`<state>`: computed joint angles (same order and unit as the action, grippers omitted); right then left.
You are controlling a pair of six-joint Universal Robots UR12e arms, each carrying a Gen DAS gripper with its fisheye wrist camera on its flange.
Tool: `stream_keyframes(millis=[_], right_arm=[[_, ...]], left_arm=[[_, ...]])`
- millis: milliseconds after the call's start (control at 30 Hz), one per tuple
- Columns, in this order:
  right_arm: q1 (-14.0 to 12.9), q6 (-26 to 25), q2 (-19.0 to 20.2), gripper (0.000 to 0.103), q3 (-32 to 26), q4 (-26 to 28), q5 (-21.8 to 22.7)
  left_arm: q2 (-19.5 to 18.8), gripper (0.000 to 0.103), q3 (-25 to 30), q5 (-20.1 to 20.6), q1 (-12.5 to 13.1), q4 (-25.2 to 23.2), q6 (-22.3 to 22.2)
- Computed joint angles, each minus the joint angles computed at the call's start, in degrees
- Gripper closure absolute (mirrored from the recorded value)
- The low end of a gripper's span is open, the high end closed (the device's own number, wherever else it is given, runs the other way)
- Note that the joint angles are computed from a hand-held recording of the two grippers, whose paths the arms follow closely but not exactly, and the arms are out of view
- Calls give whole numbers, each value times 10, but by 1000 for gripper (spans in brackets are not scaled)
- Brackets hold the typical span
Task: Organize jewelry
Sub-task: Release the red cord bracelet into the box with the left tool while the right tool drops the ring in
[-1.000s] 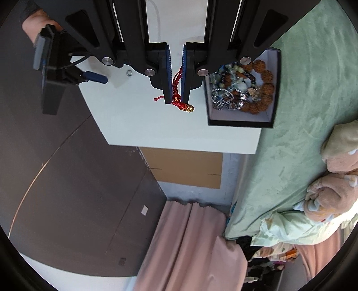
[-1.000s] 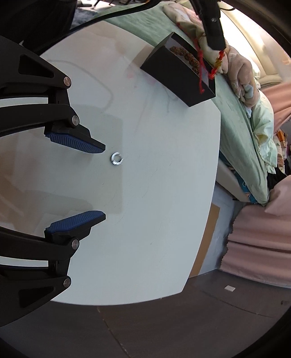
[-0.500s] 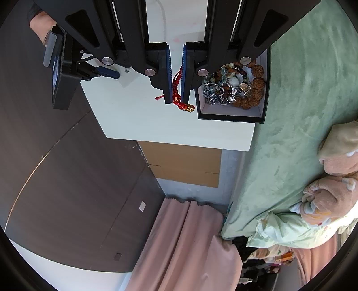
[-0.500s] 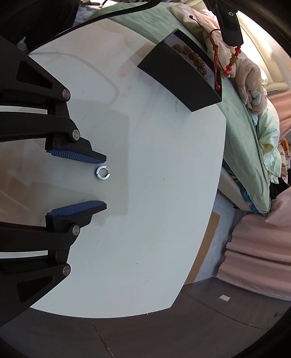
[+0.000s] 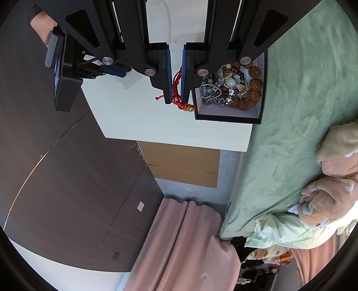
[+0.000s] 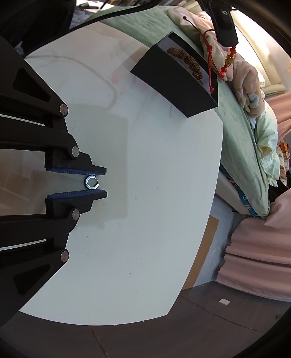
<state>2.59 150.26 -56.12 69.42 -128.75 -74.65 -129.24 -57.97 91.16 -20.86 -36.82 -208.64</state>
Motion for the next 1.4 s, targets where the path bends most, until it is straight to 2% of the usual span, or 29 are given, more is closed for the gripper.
stream_keyframes(millis=[100,433,567,600,700,767,833,867,900,933,1000,1233,1400], right_arm=[[-2,11,-2,89,0,2,10],[-4,74,-16,89,9,-52,70],[0,102,-17,89,7,-72,95],[1,111,-18,89,6,-77,103],[4,134,-19,89,6,-94,128],[6,149,-18,89,5,-105,145],[8,164,-17,89,3,-115,163],[9,168,-16,89,2,-117,167],[10,172,-15,89,1,-118,174],[11,177,-14,89,-1,-118,181],[13,182,-10,89,-5,-116,194],[26,183,0,89,-17,-107,201],[33,188,6,89,-22,-107,210]], left_arm=[[6,96,-10,1,2,7,-4],[28,96,-47,13,15,27,-31],[29,96,-56,7,23,34,-57],[29,95,-56,3,25,33,-63],[25,95,-45,-29,35,-11,-82],[27,94,-50,-38,39,-12,-99],[31,77,-60,-43,42,4,-108],[33,50,-64,-42,42,11,-111],[36,27,-70,-38,42,25,-116],[39,22,-78,-26,41,43,-123],[44,21,-86,-12,41,61,-125],[52,21,-95,-10,46,60,-134],[56,21,-98,9,45,61,-126]])
